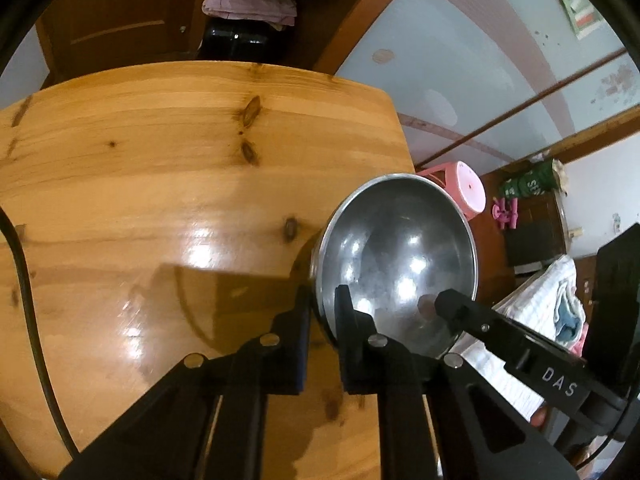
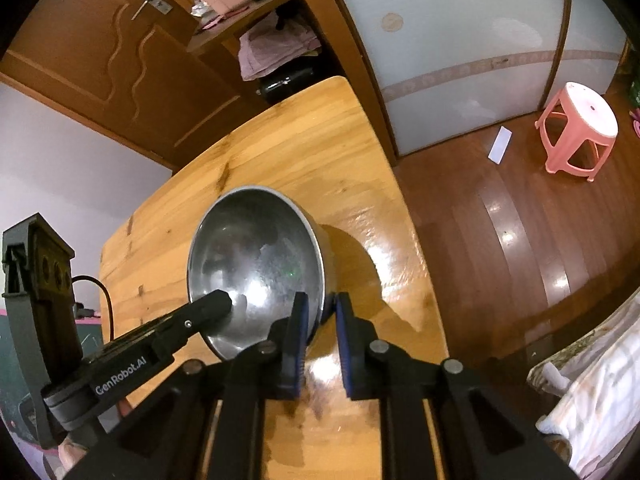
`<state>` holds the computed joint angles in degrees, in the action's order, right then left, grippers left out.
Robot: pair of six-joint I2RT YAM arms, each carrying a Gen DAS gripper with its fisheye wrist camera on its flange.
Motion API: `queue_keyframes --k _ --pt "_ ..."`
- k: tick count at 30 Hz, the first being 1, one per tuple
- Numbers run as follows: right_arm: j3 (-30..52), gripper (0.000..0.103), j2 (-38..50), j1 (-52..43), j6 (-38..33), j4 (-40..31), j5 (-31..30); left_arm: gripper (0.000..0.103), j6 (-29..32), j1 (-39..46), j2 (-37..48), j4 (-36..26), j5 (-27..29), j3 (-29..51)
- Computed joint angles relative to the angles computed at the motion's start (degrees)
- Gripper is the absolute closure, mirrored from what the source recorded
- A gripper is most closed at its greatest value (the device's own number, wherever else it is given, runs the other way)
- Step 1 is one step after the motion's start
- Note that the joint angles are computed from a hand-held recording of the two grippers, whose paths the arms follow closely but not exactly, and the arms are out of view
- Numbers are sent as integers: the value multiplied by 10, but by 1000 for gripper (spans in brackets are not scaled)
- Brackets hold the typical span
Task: Organize plates and bowls
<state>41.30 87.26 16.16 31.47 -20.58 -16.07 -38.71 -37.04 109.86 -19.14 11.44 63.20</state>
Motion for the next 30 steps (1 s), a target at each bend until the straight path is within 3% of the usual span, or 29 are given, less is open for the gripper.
queue_keyframes --k 8,15,18,23,26,30 --pt "-24 90 -196 107 74 -124 49 93 10 -51 -186 -118 -43 -56" --pt "-1 90 -362 329 244 -273 177 91 -33 -145 -383 -244 -92 -116" --pt "16 90 -386 467 350 -323 257 91 -86 -224 -447 -294 -132 -136" --pt "38 90 -359 721 568 -390 388 90 -226 -398 -537 -356 -200 -182" --pt "30 90 -319 835 685 -391 418 90 -315 -490 -564 -361 -223 -219" --pt "8 90 -271 920 782 -358 426 89 -440 -607 -578 -357 -252 -263"
